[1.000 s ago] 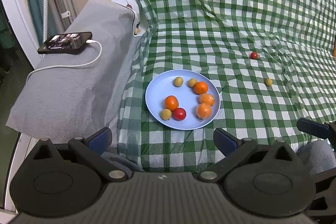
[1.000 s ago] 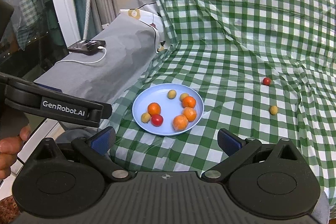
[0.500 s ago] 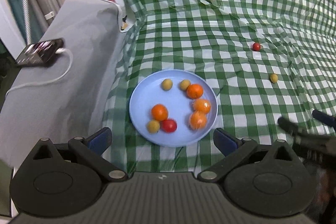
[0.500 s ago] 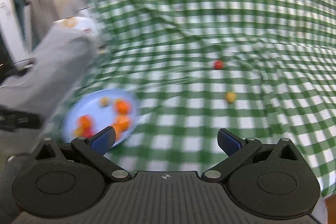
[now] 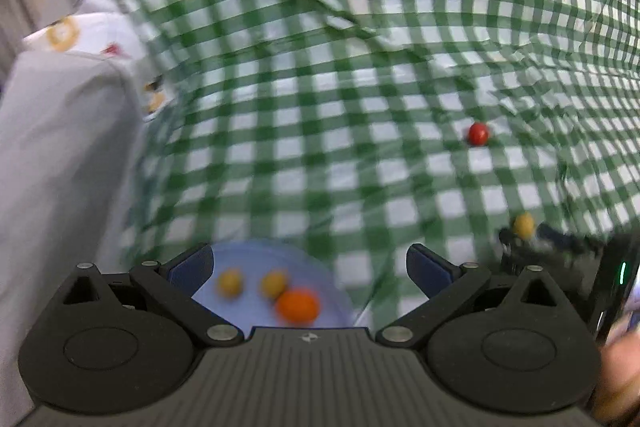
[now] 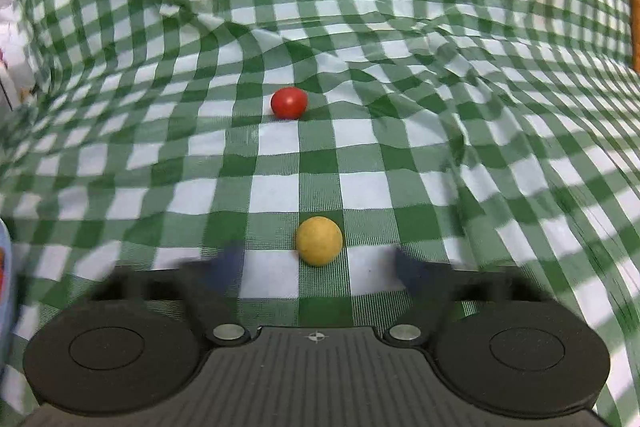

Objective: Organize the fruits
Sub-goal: 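Grasp the red tomato with left tool while right tool grasps the yellow fruit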

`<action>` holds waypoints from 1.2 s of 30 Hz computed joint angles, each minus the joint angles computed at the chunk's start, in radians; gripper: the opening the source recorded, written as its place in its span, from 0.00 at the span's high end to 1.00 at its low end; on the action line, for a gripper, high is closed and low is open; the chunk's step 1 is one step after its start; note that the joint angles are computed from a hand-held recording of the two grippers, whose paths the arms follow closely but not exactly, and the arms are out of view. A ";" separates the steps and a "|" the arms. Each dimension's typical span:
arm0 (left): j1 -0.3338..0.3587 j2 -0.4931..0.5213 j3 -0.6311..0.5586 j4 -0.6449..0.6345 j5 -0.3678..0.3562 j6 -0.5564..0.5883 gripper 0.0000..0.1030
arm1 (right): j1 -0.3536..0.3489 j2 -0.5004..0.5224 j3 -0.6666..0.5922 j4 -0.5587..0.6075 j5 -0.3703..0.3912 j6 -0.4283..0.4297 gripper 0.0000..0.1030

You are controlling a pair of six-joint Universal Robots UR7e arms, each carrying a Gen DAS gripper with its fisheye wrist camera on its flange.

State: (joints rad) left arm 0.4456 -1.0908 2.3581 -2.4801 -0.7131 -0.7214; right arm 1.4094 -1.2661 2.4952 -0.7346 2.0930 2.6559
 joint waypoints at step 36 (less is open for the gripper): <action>0.074 0.329 -0.193 -0.373 -0.143 0.417 0.71 | -0.189 -0.181 0.190 -0.327 -0.168 -0.011 0.75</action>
